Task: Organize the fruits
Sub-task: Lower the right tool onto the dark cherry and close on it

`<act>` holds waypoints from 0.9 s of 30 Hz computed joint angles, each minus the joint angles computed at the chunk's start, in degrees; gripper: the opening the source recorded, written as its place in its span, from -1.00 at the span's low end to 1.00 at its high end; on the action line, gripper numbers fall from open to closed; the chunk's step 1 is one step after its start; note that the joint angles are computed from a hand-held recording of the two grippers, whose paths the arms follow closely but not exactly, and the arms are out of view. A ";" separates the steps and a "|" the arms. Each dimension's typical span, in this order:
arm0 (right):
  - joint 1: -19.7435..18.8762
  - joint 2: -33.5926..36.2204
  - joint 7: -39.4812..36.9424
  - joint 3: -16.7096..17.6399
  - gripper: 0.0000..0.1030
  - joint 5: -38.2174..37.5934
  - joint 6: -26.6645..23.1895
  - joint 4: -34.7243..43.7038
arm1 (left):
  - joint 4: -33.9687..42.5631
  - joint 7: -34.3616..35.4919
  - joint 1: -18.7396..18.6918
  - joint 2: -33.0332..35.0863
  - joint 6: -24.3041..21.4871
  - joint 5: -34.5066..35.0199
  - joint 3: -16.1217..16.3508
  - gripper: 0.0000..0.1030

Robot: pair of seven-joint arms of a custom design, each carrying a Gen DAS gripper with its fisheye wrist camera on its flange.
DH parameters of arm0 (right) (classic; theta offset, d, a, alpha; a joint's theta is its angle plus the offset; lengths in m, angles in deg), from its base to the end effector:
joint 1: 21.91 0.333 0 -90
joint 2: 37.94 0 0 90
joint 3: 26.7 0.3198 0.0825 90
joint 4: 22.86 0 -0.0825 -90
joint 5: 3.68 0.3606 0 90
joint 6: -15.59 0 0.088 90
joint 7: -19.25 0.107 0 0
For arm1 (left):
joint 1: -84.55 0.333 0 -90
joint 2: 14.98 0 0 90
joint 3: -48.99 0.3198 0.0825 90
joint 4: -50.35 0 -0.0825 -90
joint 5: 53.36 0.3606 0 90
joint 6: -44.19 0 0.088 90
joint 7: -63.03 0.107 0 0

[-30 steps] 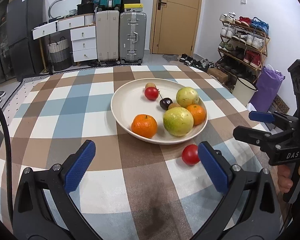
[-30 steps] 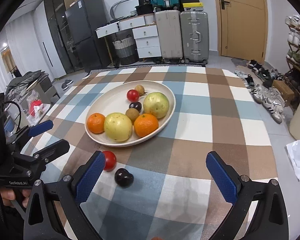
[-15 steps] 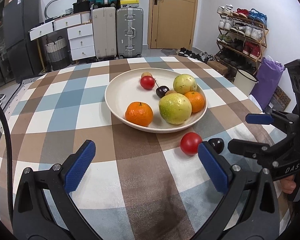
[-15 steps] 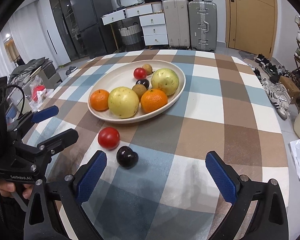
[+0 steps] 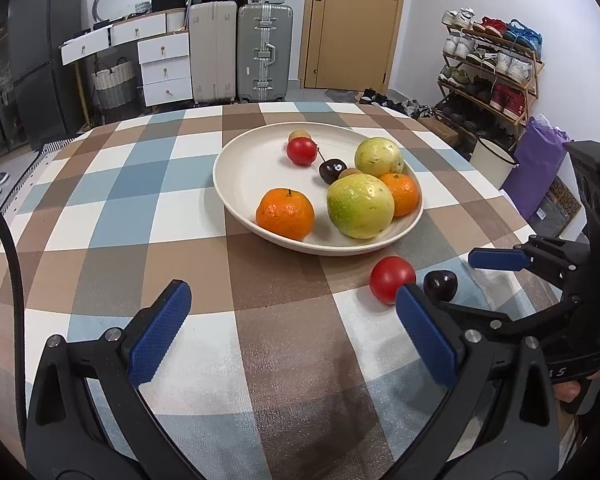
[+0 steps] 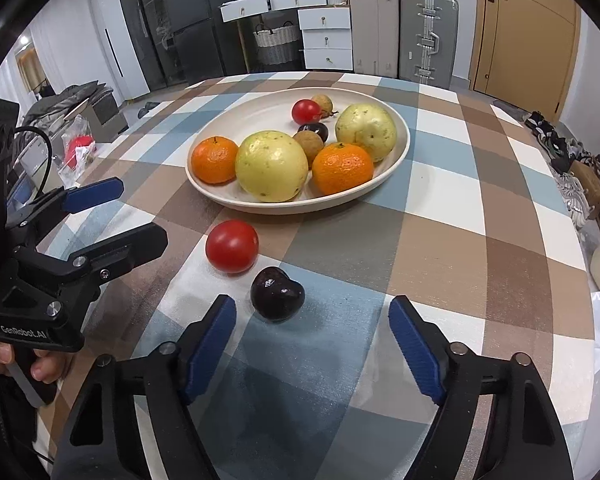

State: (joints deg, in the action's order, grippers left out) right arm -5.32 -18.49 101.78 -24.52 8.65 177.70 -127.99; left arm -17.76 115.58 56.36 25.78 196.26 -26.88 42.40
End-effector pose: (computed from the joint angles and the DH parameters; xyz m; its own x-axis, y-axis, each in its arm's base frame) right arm 0.6314 0.2002 0.4381 0.3000 -0.9476 -0.1101 -0.7744 -0.1746 -0.6081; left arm 0.6474 -0.4264 0.4654 -0.2577 -0.9610 0.1001 -0.6922 0.1113 -0.7131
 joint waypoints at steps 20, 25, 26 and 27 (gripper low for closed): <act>2.90 0.76 2.41 -1.74 -0.08 -5.61 1.24 0.58 | 1.92 1.41 0.89 1.55 -1.03 -2.57 -0.81 0.97; 2.58 0.22 1.62 -0.96 -0.29 -5.35 2.03 -0.37 | 1.80 1.56 0.95 1.50 -1.10 -2.96 -0.84 0.97; 2.38 0.11 1.28 -0.69 -0.34 -4.97 2.32 -0.61 | 1.90 1.59 0.97 1.57 -1.25 -3.05 -0.83 0.97; 2.30 -0.02 1.13 -0.58 -0.38 -4.67 2.71 -0.92 | 1.87 1.62 1.01 1.57 -1.22 -3.12 -0.85 0.97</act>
